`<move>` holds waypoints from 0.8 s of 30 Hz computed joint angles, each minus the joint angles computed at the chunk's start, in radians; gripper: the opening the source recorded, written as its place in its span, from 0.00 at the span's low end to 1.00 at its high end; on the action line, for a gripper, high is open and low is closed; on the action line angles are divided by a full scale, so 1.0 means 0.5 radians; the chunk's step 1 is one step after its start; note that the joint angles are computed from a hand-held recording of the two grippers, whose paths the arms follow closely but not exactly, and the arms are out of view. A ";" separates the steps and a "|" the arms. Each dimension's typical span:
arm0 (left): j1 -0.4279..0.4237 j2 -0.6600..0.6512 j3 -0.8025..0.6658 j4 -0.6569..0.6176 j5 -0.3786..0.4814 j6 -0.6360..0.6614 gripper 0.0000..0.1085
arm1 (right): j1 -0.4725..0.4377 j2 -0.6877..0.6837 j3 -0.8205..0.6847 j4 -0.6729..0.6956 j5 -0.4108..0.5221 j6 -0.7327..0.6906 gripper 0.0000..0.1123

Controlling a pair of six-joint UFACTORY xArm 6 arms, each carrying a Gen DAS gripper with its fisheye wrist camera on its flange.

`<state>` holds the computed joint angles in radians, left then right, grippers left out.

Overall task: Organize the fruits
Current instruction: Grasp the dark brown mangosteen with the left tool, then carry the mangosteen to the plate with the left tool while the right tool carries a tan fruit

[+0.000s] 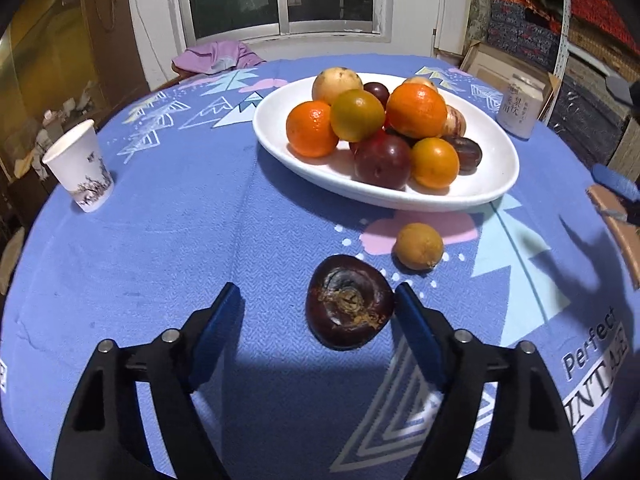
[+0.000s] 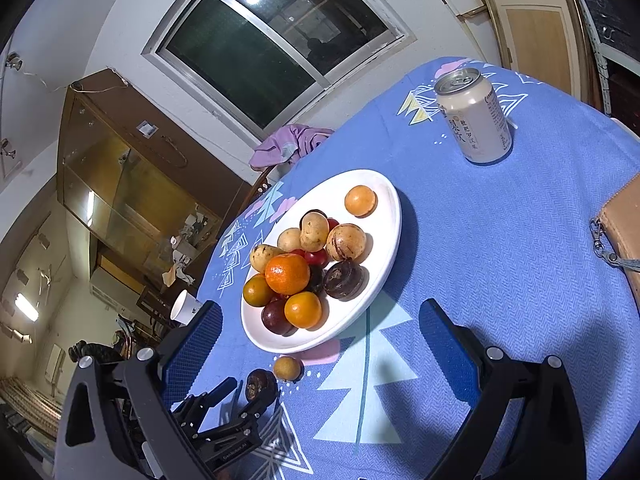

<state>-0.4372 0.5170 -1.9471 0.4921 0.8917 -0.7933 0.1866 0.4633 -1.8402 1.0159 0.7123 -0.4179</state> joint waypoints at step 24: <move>0.158 -0.348 0.355 0.182 -0.180 -0.390 0.40 | 0.347 -0.018 0.058 -0.720 0.146 -0.094 0.83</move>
<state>-0.3581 0.3433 -1.7696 0.5830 0.8017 -0.9886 0.3598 0.4543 -1.8110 0.6557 0.7851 -0.4649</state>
